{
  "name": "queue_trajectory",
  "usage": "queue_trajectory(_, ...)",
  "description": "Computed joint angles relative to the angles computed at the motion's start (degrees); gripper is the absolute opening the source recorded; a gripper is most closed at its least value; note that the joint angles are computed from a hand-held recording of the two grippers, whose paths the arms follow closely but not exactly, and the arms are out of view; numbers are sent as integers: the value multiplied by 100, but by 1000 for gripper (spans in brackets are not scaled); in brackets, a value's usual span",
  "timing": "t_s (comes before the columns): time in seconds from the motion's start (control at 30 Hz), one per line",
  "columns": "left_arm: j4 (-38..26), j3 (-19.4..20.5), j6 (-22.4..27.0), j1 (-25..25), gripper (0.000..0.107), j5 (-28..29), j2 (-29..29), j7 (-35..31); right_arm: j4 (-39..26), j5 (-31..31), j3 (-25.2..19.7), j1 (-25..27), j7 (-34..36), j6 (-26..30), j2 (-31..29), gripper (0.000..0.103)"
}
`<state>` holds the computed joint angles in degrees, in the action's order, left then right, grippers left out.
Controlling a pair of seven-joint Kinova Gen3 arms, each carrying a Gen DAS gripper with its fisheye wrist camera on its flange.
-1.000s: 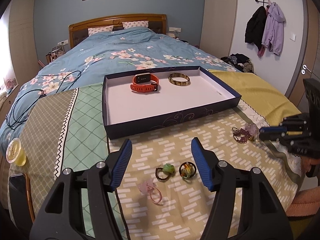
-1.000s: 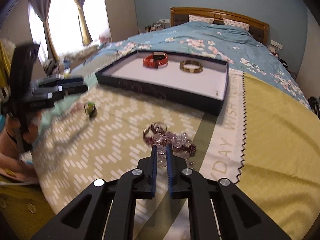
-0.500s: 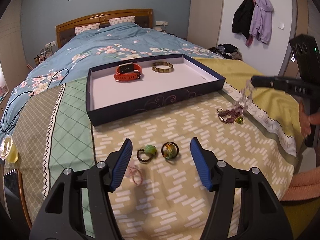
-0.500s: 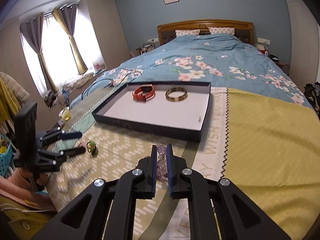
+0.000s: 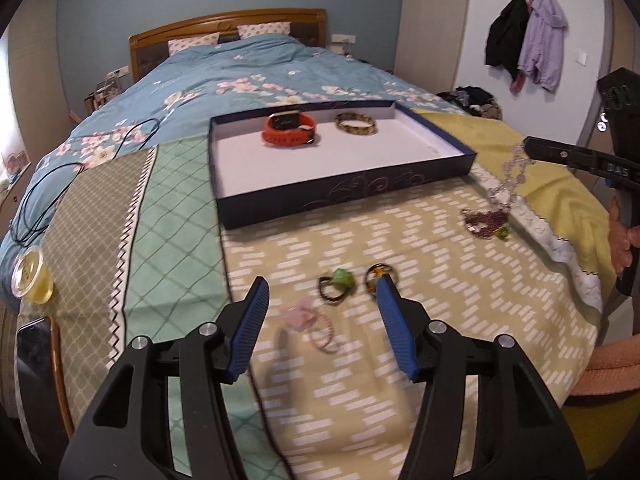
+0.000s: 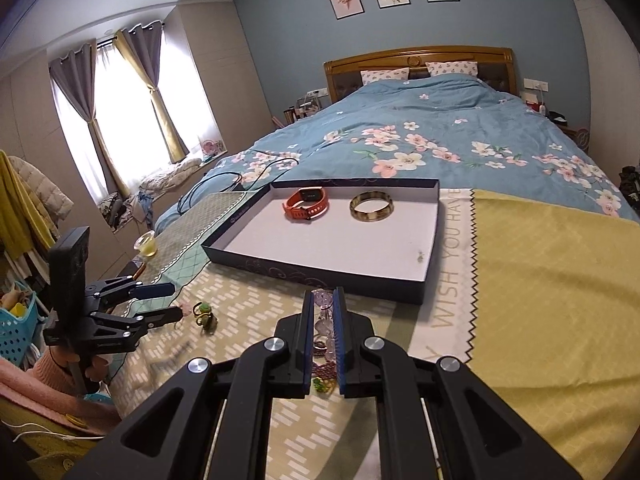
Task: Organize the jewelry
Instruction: 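Grasp the pink hair tie with the left tool while the right tool lifts the crystal bracelet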
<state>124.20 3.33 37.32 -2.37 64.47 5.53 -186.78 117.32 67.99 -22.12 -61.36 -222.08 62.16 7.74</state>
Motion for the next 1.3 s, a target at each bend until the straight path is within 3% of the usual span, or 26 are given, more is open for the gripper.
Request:
queue_trajectory(0.07, -89, 6, -111, 59, 52, -283, 67, 358, -32, 21, 7, 5, 33, -30, 37, 8)
queue_trajectory(0.23, -224, 116, -258, 127, 37, -792, 225, 947, -88, 90, 66, 51, 111, -222, 85, 8)
queue_trajectory(0.4, -276, 203, -257, 31, 20, -851, 300, 1081, -136, 165, 116, 73, 152, -370, 134, 8)
queue_trajectory(1.03, -424, 82, 279, -94, 20, -103, 60, 453, -279, 463, 210, 277, 459, -436, 35, 8)
queue_trajectory(1.3, -779, 181, 98, 151, 20, -44, 181, 586, -366, 583, 298, 546, 661, -583, -4, 8)
